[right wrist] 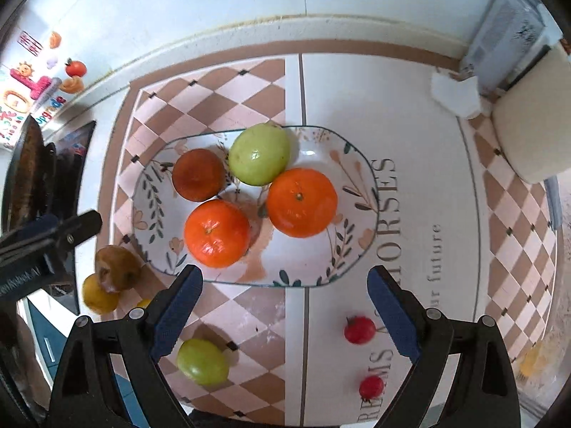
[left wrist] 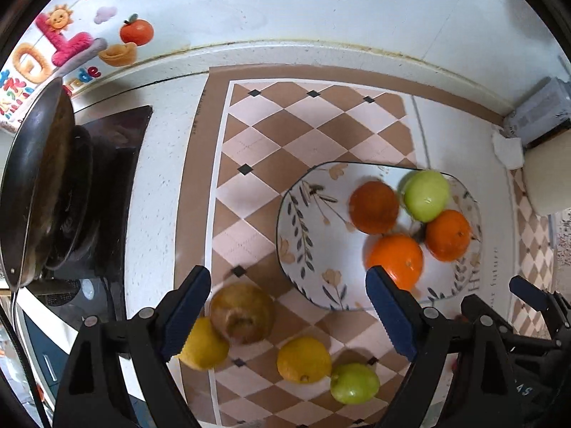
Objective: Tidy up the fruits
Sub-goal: 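Move left tool to a yellow citrus while right tool moves to a green apple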
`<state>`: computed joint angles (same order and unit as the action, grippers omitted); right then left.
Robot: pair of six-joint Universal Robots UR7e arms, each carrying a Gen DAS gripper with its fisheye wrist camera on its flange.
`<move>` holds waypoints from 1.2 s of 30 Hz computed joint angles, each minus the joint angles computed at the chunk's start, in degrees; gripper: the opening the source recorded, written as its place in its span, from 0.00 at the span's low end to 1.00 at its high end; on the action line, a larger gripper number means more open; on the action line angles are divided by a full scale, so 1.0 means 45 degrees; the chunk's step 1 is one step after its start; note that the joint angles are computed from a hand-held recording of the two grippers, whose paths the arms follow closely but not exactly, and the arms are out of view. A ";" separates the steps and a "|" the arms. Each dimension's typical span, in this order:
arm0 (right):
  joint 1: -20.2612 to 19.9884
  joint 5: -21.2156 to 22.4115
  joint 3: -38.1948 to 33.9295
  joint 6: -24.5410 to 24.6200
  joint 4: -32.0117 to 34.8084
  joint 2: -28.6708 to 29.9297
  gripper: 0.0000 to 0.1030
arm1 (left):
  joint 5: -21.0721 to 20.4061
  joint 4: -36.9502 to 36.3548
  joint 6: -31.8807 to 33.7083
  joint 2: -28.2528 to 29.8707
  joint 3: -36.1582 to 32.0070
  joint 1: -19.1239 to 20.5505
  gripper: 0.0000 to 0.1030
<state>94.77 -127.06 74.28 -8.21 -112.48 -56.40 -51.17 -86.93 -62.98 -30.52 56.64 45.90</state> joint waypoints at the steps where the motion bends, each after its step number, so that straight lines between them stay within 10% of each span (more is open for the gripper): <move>1: 0.0057 0.0039 0.0100 -0.0044 -0.0057 -0.0157 0.93 | 0.0087 -0.0116 -0.0069 -0.0145 0.0220 -0.0133 0.86; 36: 0.1628 0.1009 0.2416 0.0473 -0.0487 -0.3929 0.93 | 0.0657 -0.1081 -0.0949 -0.2948 0.3348 -0.2751 0.86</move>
<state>102.10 -122.52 85.15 -6.08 -114.68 -74.08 -48.21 -91.80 -67.25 -43.79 71.70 33.52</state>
